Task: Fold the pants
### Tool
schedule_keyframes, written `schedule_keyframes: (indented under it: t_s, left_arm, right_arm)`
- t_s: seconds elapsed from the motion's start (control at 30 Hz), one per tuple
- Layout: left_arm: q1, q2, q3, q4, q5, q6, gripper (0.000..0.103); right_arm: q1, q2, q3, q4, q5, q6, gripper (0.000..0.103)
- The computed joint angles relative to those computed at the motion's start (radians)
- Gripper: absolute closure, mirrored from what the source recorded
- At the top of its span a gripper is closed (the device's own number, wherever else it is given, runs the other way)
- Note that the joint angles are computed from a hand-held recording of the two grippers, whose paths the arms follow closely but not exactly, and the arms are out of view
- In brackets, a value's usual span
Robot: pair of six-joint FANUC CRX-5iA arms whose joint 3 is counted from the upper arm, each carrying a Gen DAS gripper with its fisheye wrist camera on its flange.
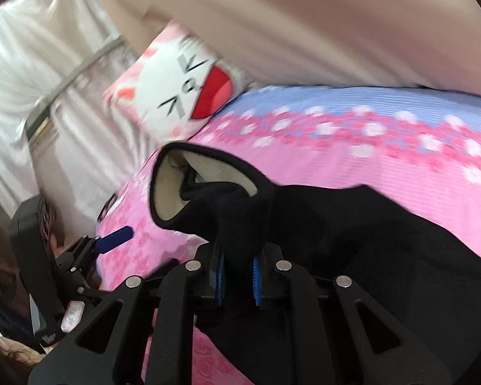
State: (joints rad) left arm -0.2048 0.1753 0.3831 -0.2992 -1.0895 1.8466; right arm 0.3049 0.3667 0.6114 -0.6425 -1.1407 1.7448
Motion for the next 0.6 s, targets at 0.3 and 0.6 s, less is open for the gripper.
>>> schedule_keyframes:
  t_s: [0.3,0.6]
  left_arm:
    - [0.027,-0.018,-0.015,-0.154,-0.157,0.112,0.005]
    - [0.019,-0.001,0.041,-0.153,-0.137,0.112,0.005]
  right_arm:
    - [0.106,0.269,0.352,-0.076,-0.214,-0.061,0.091]
    - [-0.083,0.089,0.125,-0.292,-0.038,-0.033,0.091]
